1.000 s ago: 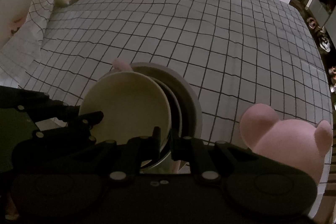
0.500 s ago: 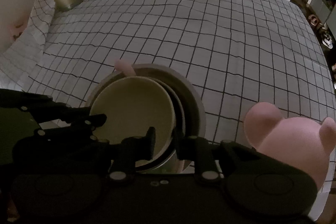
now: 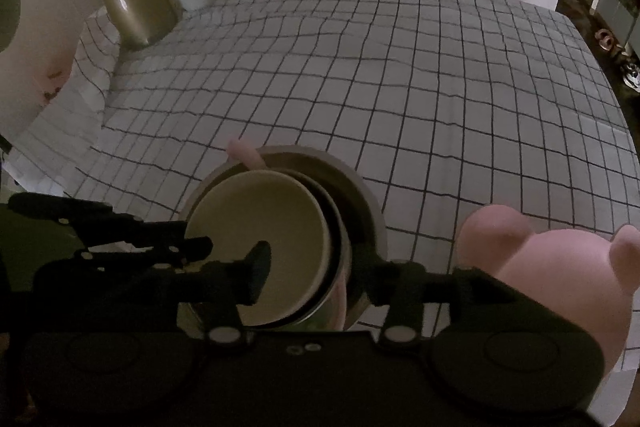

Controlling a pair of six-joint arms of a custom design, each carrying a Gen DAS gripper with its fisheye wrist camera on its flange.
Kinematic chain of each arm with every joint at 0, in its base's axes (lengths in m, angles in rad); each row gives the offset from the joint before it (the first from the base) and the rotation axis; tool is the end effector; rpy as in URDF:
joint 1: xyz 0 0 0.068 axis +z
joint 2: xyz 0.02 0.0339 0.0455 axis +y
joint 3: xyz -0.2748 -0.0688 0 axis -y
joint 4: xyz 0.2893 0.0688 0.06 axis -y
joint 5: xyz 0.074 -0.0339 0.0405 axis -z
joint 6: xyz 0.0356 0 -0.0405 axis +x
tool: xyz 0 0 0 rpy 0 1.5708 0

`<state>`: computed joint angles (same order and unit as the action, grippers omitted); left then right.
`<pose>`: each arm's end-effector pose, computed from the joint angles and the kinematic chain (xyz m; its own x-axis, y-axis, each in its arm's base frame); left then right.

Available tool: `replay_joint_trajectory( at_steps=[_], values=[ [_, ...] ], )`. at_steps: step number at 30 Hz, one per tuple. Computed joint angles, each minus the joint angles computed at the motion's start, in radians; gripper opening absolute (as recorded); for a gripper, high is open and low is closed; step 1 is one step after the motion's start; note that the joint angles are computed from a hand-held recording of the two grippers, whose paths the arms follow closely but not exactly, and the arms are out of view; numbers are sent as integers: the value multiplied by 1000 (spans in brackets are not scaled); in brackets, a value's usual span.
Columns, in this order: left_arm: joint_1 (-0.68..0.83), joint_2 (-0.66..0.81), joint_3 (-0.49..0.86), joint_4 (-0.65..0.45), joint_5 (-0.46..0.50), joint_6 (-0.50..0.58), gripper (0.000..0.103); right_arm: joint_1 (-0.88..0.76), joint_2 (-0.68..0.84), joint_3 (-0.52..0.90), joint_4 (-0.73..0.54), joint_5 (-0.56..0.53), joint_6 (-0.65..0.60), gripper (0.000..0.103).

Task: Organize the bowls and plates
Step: 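Lower the cream bowl into the pink-handled pot and open both grippers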

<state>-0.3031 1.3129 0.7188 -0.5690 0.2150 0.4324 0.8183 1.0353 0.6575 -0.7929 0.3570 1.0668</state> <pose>0.2520 -0.0868 0.1671 -0.6395 0.6290 -0.4421 0.7052 0.7089 -0.0117 0.1544 0.1467 0.2000 -0.8214 0.3231 -0.4699 0.2658 0.9460 0.1856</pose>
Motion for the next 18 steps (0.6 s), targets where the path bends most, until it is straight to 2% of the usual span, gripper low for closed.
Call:
replay_joint_trajectory(
  at_steps=[2,3,4,13,18],
  values=[
    [10,-17,-3,-4,12,1,48,0,-15,-6,5,1,4,54],
    [16,-26,-3,-6,18,0,59,2,-24,-10,5,2,7,55],
    [26,-35,-3,-9,28,0,64,4,-37,-13,5,4,7,57],
    [65,-94,9,-44,90,6,65,57,-108,-15,-40,90,45,79],
    [100,-141,-9,-30,136,24,73,95,-153,-18,-92,156,74,88]
  ],
)
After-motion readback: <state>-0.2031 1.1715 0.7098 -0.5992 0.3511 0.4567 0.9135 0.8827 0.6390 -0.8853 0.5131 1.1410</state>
